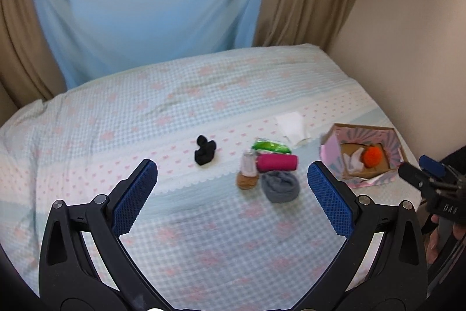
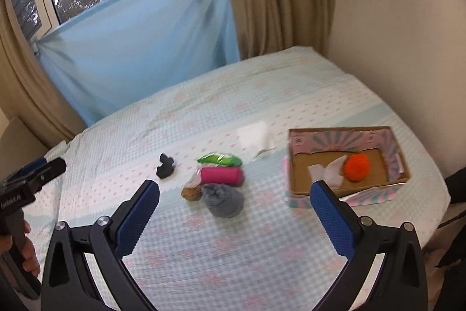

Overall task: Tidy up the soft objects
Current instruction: 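Grasp the black sock with the left tool while the right tool grasps the grey fuzzy hat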

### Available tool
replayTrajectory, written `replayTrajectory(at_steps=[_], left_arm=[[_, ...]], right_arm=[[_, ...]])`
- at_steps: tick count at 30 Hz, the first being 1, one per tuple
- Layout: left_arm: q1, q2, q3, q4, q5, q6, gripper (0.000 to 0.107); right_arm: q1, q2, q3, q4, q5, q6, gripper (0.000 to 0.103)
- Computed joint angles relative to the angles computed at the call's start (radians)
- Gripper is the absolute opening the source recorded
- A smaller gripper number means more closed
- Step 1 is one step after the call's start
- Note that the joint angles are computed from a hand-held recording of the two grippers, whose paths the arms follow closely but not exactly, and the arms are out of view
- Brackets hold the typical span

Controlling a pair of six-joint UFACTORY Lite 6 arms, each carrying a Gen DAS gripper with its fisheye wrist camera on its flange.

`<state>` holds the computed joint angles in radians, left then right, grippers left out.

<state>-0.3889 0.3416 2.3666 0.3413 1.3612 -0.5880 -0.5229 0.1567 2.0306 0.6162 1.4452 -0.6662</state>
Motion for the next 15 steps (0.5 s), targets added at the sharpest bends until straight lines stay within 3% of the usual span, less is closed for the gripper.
replayTrajectory(at_steps=[8,12,15], left_arm=[[0.215,0.085,-0.159,-0.168,-0.205,0.109,0.103],[0.275,0.226,-0.122,-0.217,-0.268,0.184,0.103],[0.316,0.421,0.045,-0.263,-0.245,0.244,0.103]], right_arm=[[0.242,0.048,-0.193,-0.091,-0.241,0.09,0.103],[0.343,0.119,-0.271,-0.129,-0.343,0.123,0.103],[0.387,0.178,-0.302,-0.149,-0.389,0.143,0.103]])
